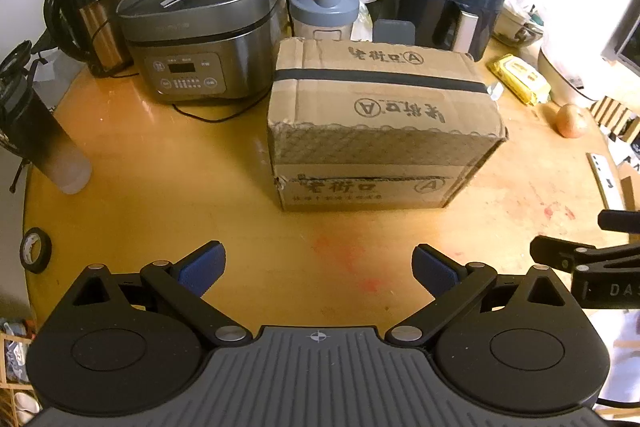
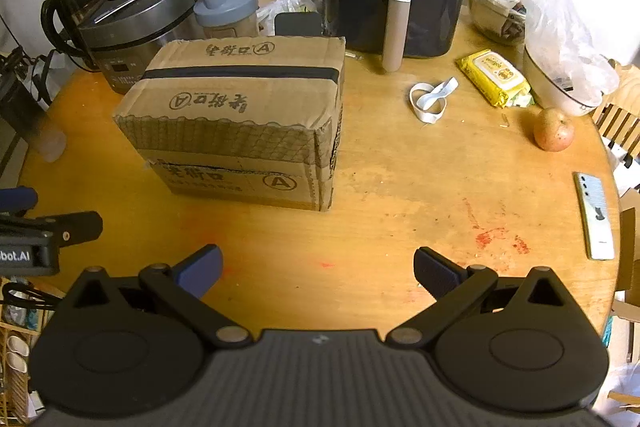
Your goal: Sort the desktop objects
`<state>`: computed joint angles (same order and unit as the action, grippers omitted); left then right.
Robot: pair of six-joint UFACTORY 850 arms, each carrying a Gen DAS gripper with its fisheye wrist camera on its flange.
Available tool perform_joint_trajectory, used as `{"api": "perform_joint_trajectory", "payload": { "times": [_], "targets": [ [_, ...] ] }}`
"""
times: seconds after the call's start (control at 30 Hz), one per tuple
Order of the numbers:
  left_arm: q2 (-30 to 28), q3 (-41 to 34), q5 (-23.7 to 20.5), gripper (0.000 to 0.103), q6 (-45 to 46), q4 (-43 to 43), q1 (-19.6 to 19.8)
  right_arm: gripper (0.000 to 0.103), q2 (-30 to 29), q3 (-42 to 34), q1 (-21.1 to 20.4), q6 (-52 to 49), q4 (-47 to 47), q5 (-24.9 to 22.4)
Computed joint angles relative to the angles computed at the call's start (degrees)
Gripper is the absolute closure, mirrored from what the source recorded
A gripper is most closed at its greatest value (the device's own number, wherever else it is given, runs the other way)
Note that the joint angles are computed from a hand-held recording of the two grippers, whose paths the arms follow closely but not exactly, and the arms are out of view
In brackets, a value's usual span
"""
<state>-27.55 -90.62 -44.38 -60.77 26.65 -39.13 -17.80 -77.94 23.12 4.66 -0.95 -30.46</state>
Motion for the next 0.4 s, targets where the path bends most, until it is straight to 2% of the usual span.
{"api": "perform_joint_trajectory", "payload": {
  "times": [0.27,0.4],
  "targets": [
    [-0.1,-0.2,-0.5,0.000,-0.6,0.4,-0.1,0.000,0.0,0.0,0.1,-1.1,1.0,0.1],
    [0.6,0.8,1.4,0.000,-0.4,0.1,0.1,0.000,-0.3,-0.3,0.0,-1.5,1.6,-0.3]
  ]
}}
